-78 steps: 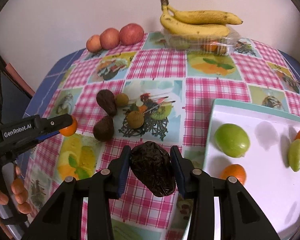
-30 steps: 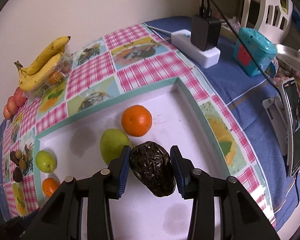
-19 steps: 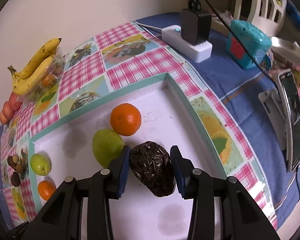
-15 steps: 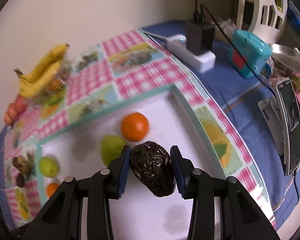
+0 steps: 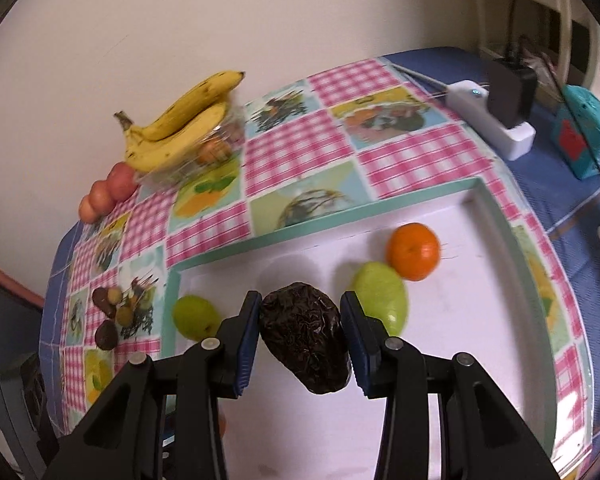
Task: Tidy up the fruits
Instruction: 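Carry the tangerine with the left tool while the right tool carries the brown fruit over the tray, then open the left tool to drop the tangerine while the right tool releases the brown fruit into the tray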
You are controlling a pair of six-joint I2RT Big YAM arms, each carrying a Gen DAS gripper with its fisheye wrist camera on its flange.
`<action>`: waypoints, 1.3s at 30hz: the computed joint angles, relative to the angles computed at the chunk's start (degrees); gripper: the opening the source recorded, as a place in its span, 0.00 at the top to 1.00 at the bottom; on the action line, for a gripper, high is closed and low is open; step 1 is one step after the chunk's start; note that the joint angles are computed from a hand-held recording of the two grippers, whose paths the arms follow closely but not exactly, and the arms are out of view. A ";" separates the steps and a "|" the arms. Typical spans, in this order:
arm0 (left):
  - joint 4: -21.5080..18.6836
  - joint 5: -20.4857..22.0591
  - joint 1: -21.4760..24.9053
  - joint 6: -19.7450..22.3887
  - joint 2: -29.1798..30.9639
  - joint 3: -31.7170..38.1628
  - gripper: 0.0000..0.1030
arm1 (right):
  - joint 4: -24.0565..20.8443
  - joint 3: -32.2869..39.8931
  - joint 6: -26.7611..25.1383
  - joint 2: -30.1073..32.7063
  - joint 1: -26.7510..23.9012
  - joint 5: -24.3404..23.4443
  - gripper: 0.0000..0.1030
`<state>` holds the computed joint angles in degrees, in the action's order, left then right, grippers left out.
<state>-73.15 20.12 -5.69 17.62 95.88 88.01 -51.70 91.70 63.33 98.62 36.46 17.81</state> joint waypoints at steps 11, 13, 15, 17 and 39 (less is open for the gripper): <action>0.59 -0.28 -0.17 0.14 -0.34 -0.58 0.64 | -1.10 1.31 -0.30 3.41 -0.58 -3.09 0.59; 0.90 -0.41 -0.42 0.24 -0.33 -0.69 0.64 | -0.97 1.39 -0.59 3.64 -0.62 -3.17 0.59; 1.02 -0.48 -0.50 0.50 -0.39 -0.82 0.64 | -2.22 2.46 -1.10 4.35 -0.47 -2.55 0.59; 0.81 -0.29 -0.36 0.70 -0.31 -0.75 0.64 | -3.62 3.55 -1.71 5.02 -0.31 -1.90 0.59; 3.92 0.11 4.50 -5.57 0.17 3.66 0.30 | -4.53 3.56 0.31 3.04 0.30 0.60 0.54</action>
<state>-69.22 20.23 -1.18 12.05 96.05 91.67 -56.24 95.26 63.63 101.65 36.76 18.41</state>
